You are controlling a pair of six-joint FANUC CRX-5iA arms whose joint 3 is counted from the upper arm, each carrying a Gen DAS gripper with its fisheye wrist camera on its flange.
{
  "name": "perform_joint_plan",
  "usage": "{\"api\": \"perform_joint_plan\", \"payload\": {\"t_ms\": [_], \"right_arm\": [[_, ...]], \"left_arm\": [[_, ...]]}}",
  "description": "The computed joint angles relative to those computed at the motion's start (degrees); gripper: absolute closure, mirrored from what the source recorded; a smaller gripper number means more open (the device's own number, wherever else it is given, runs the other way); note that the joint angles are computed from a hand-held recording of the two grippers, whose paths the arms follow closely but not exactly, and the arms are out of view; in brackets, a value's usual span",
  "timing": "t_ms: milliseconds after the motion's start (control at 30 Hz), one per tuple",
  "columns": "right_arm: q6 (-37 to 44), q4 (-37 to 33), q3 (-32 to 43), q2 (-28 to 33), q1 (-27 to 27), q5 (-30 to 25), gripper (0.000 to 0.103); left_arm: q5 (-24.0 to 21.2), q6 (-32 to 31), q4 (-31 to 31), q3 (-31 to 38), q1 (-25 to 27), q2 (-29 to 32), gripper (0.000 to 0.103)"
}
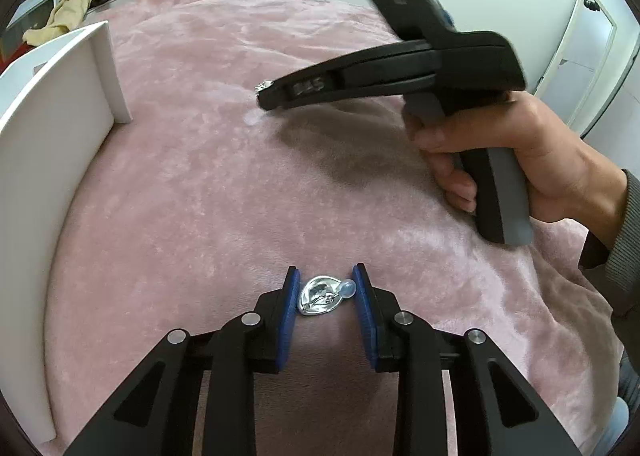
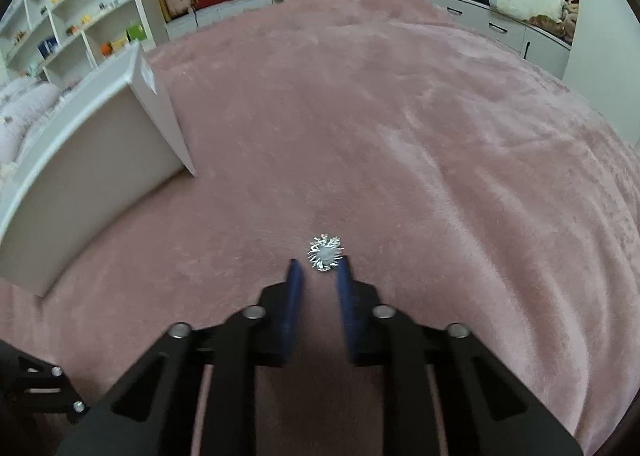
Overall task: Organize jewelry
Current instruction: 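Close the left gripper on the silver earring while the right grasps the silver flower earring, then lift both silver earrings and carry them over the white tray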
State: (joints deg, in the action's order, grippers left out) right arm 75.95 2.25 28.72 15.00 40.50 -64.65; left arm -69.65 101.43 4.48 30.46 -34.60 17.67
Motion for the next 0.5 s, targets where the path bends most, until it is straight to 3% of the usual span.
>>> {"api": "perform_joint_plan", "payload": {"t_ms": [167,233,267,333,433,467,500], "right_arm": [[-0.6,0.5,-0.1,-0.5,-0.1,-0.4,0.089],[-1.6,1.4,0.6,0.2,0.3,-1.6,0.084],[-2.1,1.9,0.9,0.6,0.4,-2.0,0.077],[-2.8,2.0,0.9,0.9,0.4,-0.8,0.051],[-4.0,3.4,2.4,2.7,0.6,-0.7,0.053],[-4.2,4.1,4.0,4.1,0.8,-2.3,0.057],[-3.9,4.4,4.8,4.9,0.9,-3.2,0.069]], "left_arm": [[0.1,0.8,-0.2,-1.2,-0.1,-1.3,0.071],[-0.2,0.8,0.0,-0.8,0.0,-1.0,0.071],[-0.3,0.8,0.0,-0.8,0.0,-1.1,0.071],[-0.2,0.6,0.2,-0.7,0.3,-1.0,0.071],[-0.3,0.8,0.3,-0.3,0.5,-0.6,0.071],[-0.4,0.8,0.3,-0.3,0.7,-0.6,0.071],[-0.5,0.9,0.4,-0.3,0.8,-0.5,0.071]]}}
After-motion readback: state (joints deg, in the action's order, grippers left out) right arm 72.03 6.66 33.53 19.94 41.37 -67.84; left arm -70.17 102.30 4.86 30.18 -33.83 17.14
